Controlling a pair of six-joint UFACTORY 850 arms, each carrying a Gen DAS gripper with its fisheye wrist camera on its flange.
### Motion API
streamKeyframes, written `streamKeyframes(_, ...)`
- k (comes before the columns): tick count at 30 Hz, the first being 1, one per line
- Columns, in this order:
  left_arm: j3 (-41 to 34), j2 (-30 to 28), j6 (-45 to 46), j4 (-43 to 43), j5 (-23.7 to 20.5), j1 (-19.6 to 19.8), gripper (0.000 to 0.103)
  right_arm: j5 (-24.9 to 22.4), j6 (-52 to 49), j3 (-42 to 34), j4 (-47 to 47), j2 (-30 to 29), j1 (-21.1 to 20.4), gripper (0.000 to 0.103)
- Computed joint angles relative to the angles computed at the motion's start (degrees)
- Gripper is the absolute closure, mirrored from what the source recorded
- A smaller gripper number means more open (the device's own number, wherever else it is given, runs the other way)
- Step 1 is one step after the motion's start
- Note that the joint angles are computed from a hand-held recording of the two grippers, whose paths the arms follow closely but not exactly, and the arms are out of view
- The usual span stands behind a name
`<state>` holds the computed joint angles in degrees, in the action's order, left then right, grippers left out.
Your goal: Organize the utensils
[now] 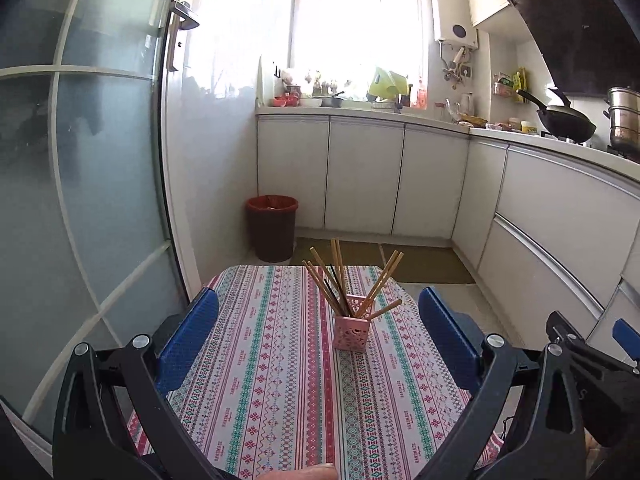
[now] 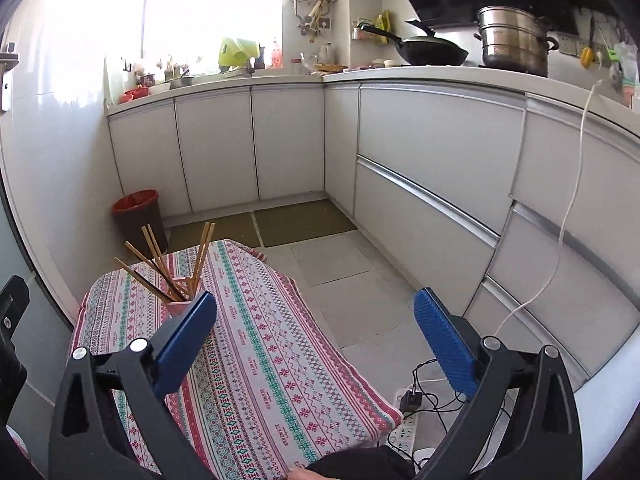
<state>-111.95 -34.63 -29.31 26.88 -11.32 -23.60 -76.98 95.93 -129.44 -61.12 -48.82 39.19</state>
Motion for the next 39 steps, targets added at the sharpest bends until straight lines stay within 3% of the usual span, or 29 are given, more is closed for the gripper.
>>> streamKeyframes(3, 0.03, -0.02, 4.96, -3.96, -0.79, -0.13, 0.007, -0.30, 1.47, 2.70, -0.84, 1.85, 0.66, 0.007)
streamKeyframes(8, 1.03, 0.70, 2.88, -1.34, -0.26, -0.46, 0.007, -1.91, 2.98, 4.41, -2.97, 3.05, 1.63, 0.007)
streamKeyframes(18, 1.30, 0.93, -0.40, 2.15, -0.33, -0.67, 0.007, -0.41, 3.76, 6.34, -2.07, 4.47, 1.61, 0.007)
streamKeyframes(39, 0.11, -0.02, 3.26, -1.48, -1.12, -0.58, 0.007, 1.82, 4.33, 7.80, -0.95, 5.49, 1.14, 0.007)
